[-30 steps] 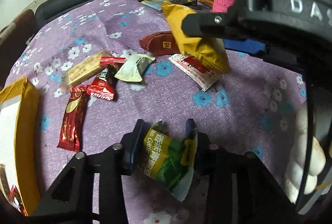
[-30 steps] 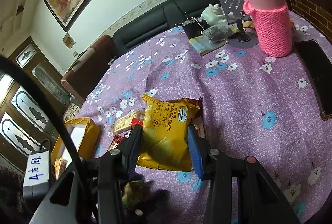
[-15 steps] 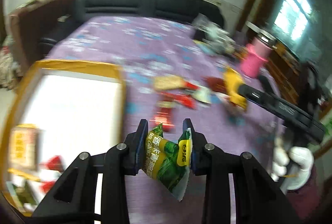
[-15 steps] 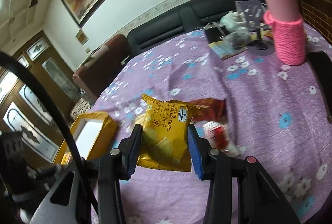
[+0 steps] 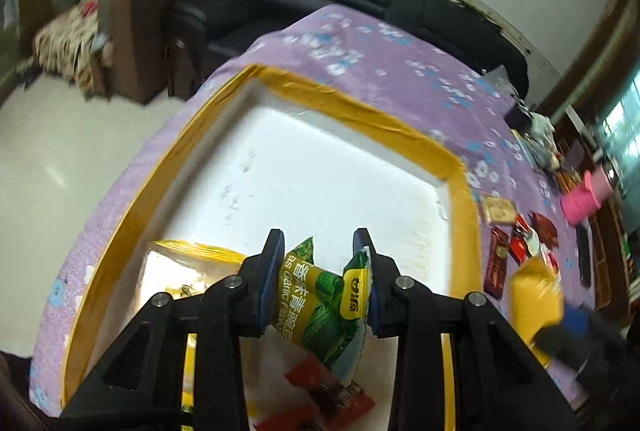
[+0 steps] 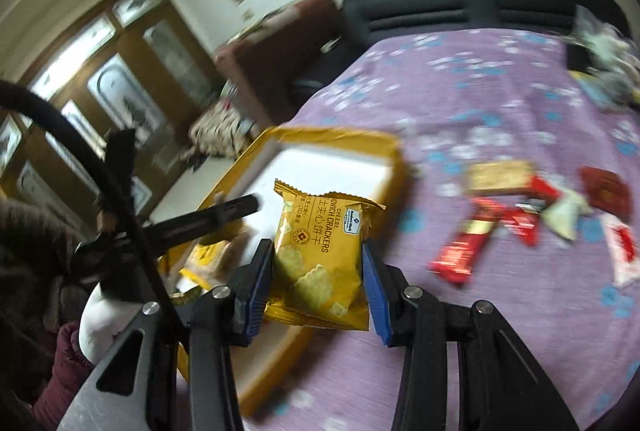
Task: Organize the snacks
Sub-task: 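Carry the green pea bag and yellow crackers bag into the tray while both grippers release them, then move both open grippers back from the tray toward the remaining snacks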
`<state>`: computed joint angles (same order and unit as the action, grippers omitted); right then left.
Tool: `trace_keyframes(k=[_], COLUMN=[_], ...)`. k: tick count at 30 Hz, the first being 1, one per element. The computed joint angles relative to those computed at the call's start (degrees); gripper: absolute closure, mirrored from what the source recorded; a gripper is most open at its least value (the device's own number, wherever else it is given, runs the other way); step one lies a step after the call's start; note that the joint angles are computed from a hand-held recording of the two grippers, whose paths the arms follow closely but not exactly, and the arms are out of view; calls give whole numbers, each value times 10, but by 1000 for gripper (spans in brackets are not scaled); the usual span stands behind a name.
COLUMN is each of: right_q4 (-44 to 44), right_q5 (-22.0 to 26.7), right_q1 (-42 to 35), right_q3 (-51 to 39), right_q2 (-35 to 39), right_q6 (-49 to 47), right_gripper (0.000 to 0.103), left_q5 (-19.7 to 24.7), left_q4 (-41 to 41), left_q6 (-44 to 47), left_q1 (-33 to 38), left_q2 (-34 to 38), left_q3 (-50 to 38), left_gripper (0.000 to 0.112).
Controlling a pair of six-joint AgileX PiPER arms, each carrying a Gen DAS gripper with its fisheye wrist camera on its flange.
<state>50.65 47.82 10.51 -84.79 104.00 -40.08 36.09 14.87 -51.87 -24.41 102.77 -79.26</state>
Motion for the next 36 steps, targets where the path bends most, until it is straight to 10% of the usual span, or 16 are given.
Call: trace_keyframes(k=[10, 20, 26, 36], right_q4=[-150, -135, -84, 11], right_q5=[-48, -71, -92, -70], right_q1=[121, 122, 86, -49], right_q3=[-104, -66, 12, 109], right_q2=[103, 71, 7, -98], right_q6=[143, 123, 74, -27], right_gripper=[60, 58, 58, 58], left_q5=[-22, 29, 186, 188], left_q4=[-4, 175, 305, 369], left_q6=[-25, -219, -345, -444], left_q1=[24, -45, -149, -262], left_q2=[-28, -93, -97, -153], left_q3=[35, 68, 35, 70], left_gripper=[50, 32, 17, 17])
